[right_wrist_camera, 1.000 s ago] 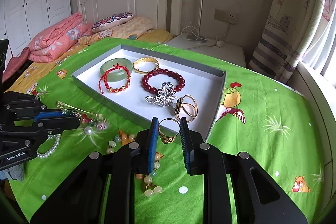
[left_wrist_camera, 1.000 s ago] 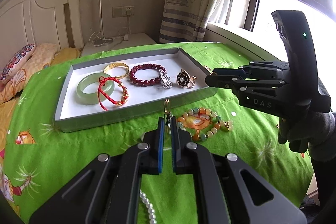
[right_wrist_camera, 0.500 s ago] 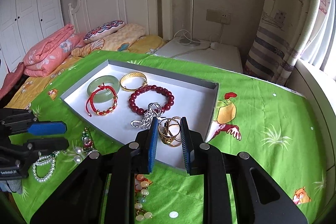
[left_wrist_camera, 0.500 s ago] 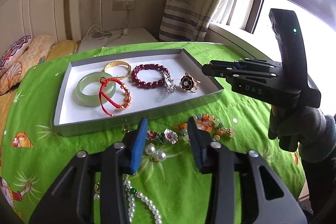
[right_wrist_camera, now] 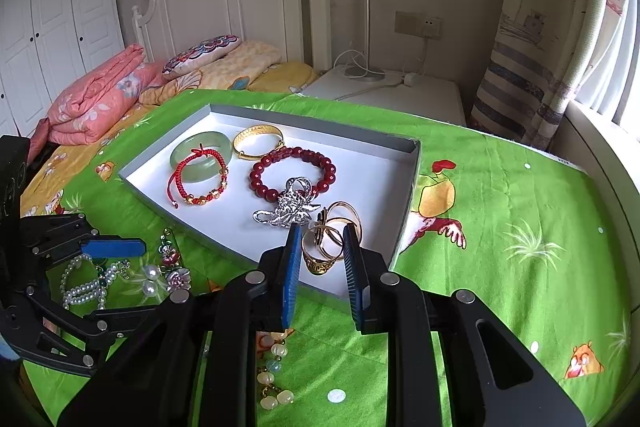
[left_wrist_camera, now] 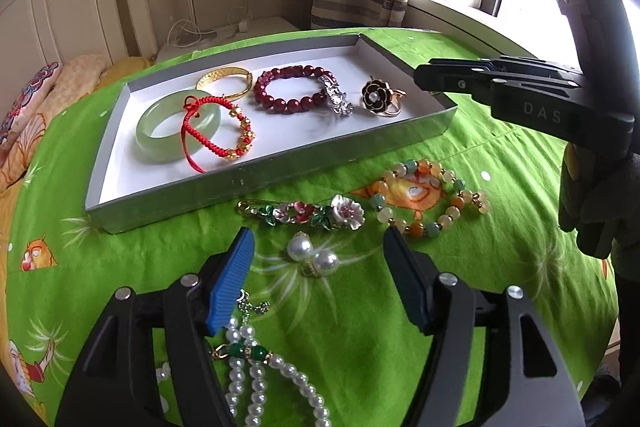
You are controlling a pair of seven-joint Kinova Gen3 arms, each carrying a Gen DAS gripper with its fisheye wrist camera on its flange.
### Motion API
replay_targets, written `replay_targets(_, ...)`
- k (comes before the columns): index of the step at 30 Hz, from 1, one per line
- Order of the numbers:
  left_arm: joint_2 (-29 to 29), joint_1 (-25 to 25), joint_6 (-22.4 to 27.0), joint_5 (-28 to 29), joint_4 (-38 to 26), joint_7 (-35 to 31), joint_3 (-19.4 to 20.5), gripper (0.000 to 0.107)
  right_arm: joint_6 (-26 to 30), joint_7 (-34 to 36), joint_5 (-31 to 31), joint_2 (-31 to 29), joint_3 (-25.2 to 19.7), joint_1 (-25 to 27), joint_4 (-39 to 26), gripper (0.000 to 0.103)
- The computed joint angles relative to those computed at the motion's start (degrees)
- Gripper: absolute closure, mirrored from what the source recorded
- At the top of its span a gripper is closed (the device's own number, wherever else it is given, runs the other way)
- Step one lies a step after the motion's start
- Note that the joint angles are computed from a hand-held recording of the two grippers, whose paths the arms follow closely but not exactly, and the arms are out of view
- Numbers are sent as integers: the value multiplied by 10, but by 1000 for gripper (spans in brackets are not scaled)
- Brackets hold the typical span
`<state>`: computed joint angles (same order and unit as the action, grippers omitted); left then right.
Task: Organize jewelry
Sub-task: 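Grasp the small gold ring with the right tool and carry it toward the box, then release the gold ring into the box with the right tool while the left tool grasps the green flower bracelet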
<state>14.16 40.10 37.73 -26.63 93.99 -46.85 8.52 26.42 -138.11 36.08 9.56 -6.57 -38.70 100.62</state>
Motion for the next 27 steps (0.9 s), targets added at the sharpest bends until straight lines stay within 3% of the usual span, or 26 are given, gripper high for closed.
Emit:
replay_targets(3,10,-29,6,50,-17,-46,13,41,2,4,-2,1,-2,-1,-2,82)
replay_targets(8,40,-32,35,73,-66,-77,4,36,-2,1,2,-2,0,-2,-1,82)
replay_targets(9,46,-28,41,71,-75,-79,0,36,-1,0,3,-2,0,-2,-1,82)
replay_targets(10,53,-20,54,65,-85,-78,-4,43,-2,2,2,-3,0,-1,-1,82)
replay_targets(15,51,14,51,21,-76,-60,-21,44,-8,-1,1,-12,-1,7,9,82)
replay_targets(20,26,9,22,19,-50,-49,-17,44,-6,4,-3,-12,-5,14,9,82)
replay_targets(27,21,-1,23,23,-79,-55,-7,44,26,50,-29,17,-6,18,-40,82)
